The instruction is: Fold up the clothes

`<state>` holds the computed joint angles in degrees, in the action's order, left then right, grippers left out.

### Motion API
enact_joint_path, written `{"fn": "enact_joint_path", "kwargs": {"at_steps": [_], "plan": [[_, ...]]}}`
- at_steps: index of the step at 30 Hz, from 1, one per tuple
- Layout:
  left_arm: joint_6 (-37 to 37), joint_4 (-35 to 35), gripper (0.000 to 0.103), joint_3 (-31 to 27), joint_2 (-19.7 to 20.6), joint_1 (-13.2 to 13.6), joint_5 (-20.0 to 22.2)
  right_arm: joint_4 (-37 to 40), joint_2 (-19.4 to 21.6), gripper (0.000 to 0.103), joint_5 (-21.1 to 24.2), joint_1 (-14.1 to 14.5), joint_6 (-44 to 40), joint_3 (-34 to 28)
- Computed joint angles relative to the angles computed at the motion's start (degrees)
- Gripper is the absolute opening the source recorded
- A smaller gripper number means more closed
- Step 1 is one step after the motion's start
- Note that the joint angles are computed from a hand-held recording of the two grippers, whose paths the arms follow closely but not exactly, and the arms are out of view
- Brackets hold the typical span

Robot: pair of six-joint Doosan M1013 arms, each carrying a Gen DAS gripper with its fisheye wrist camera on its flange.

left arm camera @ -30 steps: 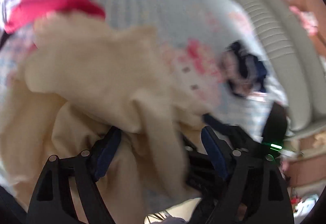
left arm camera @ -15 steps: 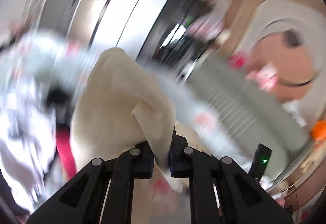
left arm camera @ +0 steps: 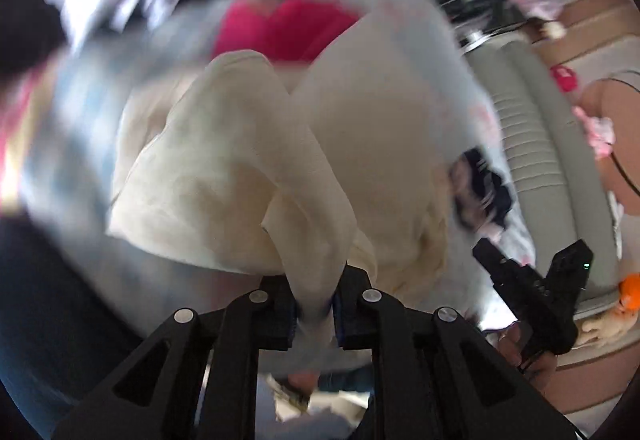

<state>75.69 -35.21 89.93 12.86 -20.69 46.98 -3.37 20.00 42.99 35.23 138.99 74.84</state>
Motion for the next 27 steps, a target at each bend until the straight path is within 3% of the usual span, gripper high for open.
{"fn": "enact_joint_path", "kwargs": {"at_steps": [2,4,5,7,9,12,14,15,16,17,18,20,22,24,27], "plan": [[2.5,-2.2,0.024,2.0,-1.0,0.2,-0.5,2.5,0.9,0.036,1.1,0.4,-2.0,0.9],[2.5,-0.8,0.059,2.5,-2.0,0.3,-2.0,4.8,2.1,0.045,3.0,0.7,-5.0,0.2],[2.0,0.0,0.064,2.5,-2.4,0.4,-2.9,4.3,2.5,0.053,4.5,1.1,-5.2,-0.3],[0.5,1.8,0.067,2.6,-3.0,0.6,-4.5,2.9,3.3,0.058,7.0,1.6,-4.9,-1.3],[-5.1,5.8,0.070,2.5,-2.8,0.6,-5.9,4.2,2.9,0.070,7.4,1.5,-6.0,-0.4],[-12.3,10.9,0.076,2.1,-2.1,0.9,-7.2,4.2,3.6,0.071,9.9,2.0,-6.5,-0.6],[-9.2,8.6,0.076,0.3,-0.1,1.5,-4.2,3.6,5.0,0.080,11.0,2.0,-6.5,-1.7],[-8.1,8.2,0.065,-0.9,1.1,1.5,-2.2,3.7,5.7,0.081,10.9,1.9,-6.7,-2.2],[-7.1,7.9,0.041,-2.1,2.2,1.5,-0.2,4.3,6.8,0.079,12.0,1.7,-6.9,-3.3],[-6.0,7.8,0.032,-3.1,3.1,1.3,1.3,3.2,7.8,0.063,13.4,1.8,-7.3,-4.8],[-4.3,8.3,0.026,-3.3,2.9,0.3,0.9,1.9,8.7,0.042,14.9,2.0,-7.7,-6.4],[-0.6,8.4,0.021,-3.7,2.7,-1.5,0.2,0.3,8.2,0.018,12.1,2.0,-9.8,-6.8],[5.3,1.2,0.019,-3.6,2.8,-2.3,1.9,-3.1,7.2,0.014,9.6,1.9,-9.2,-7.0],[9.2,-3.4,0.018,-3.4,3.1,-3.7,3.8,-13.3,6.5,0.013,10.8,2.5,-3.0,-7.7],[13.0,-3.7,0.020,-2.8,3.4,-6.2,5.2,-24.0,5.0,0.013,13.6,2.9,4.8,-7.7]]}}
